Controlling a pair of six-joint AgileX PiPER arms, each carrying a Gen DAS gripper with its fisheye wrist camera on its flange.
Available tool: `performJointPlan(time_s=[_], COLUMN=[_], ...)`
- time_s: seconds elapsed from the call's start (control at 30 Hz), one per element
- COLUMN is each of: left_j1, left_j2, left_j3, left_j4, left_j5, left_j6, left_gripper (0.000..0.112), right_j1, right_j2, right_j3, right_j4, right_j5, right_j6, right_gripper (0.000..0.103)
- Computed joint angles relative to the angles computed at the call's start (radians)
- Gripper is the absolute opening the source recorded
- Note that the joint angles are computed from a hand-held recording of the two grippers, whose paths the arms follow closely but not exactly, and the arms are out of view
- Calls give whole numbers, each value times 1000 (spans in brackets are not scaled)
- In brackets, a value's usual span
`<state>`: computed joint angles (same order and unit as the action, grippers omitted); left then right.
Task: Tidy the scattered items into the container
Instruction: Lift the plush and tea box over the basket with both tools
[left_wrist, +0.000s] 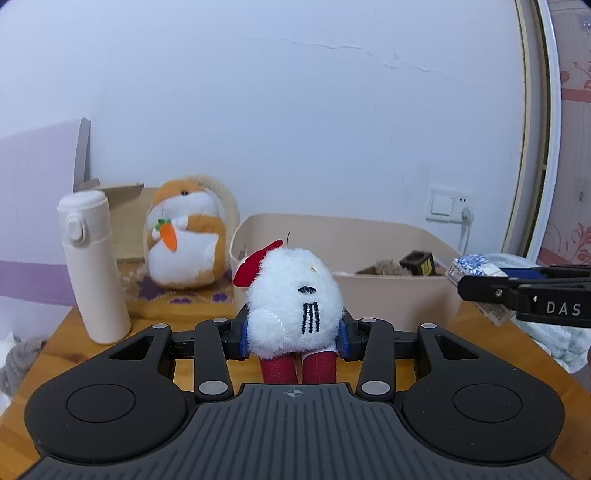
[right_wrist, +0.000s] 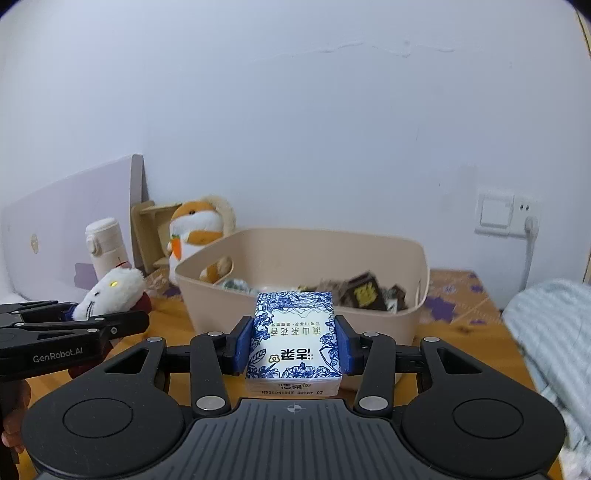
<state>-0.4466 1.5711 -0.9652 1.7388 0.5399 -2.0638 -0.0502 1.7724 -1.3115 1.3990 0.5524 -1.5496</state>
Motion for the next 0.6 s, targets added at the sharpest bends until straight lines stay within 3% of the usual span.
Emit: performJointPlan(time_s=[0.33,0.6], left_j1=[33,66], left_j2=[70,158], left_j3=[-174,-340], left_j4=[-40,-162], left_j5=[-34,-69], left_j6=[113,266], left_gripper=[42,42], right_j1=[9,-1], right_j2=[42,116], right_j3=[-124,-252], right_j4=[-43,-97], right_j5=[-30,-37], right_j6=[47,157], right_gripper=[42,42])
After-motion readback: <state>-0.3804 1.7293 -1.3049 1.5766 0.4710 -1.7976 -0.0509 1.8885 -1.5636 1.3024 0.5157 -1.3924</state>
